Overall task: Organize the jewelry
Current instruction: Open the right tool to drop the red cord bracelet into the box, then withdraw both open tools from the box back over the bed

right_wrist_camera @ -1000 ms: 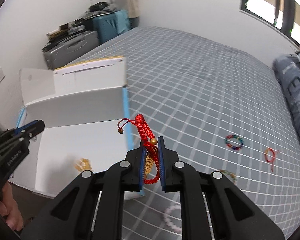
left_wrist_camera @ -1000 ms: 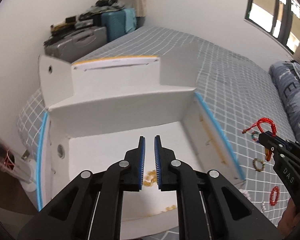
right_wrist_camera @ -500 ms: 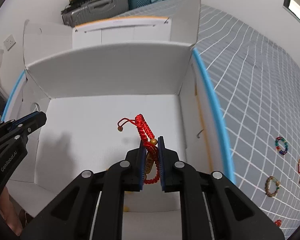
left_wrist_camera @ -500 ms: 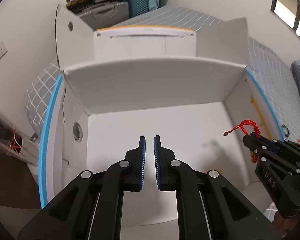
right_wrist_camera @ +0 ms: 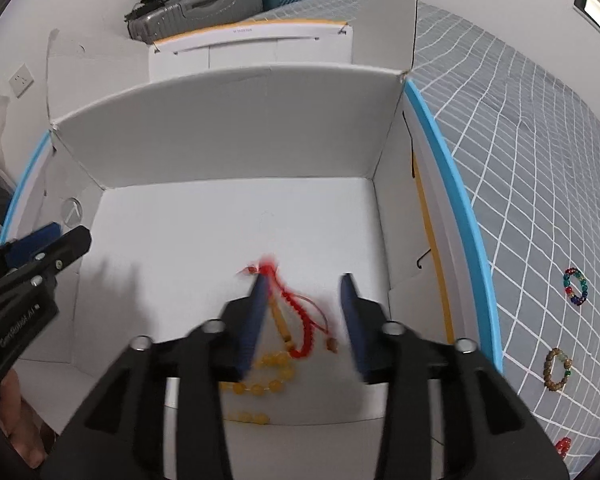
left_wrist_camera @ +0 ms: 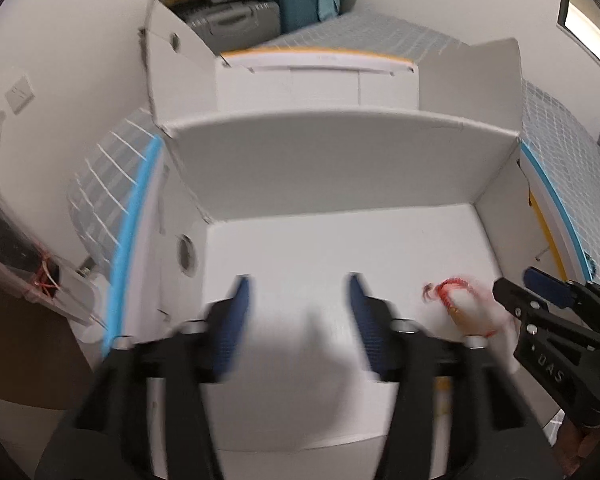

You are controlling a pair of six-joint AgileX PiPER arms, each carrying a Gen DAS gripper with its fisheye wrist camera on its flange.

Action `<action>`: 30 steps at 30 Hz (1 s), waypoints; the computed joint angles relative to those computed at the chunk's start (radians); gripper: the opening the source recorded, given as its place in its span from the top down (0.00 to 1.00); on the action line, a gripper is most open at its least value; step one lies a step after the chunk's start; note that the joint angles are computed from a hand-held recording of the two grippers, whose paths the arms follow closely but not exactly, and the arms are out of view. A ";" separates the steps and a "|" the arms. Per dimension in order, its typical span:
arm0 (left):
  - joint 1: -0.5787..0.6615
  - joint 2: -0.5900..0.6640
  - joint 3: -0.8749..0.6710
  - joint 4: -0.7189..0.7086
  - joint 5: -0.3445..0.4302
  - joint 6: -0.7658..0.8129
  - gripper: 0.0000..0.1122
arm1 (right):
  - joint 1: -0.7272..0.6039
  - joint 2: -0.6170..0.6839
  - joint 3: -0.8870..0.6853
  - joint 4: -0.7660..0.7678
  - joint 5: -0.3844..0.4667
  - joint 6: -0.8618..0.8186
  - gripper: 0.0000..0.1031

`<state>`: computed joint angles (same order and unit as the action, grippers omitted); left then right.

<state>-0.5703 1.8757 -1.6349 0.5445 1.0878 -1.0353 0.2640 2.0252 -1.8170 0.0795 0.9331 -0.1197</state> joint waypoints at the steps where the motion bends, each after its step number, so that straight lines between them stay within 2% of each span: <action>1: -0.003 -0.006 0.002 0.009 0.006 -0.007 0.49 | 0.002 -0.003 0.000 0.001 0.002 -0.001 0.56; 7: -0.010 -0.065 0.042 0.033 0.003 -0.050 0.38 | 0.014 -0.042 0.038 -0.008 -0.034 0.009 0.31; 13: -0.020 -0.099 0.057 0.057 0.002 -0.083 0.27 | 0.010 -0.117 0.100 -0.003 -0.083 0.021 0.16; 19: -0.034 -0.124 0.057 0.081 -0.007 -0.103 0.18 | -0.015 -0.207 0.160 0.012 -0.131 0.027 0.08; 24: -0.071 -0.124 0.019 0.101 0.017 -0.113 0.14 | -0.062 -0.286 0.202 -0.021 -0.164 0.052 0.07; 30: -0.155 -0.079 -0.090 0.115 0.058 -0.093 0.13 | -0.164 -0.343 0.224 -0.020 -0.158 0.026 0.07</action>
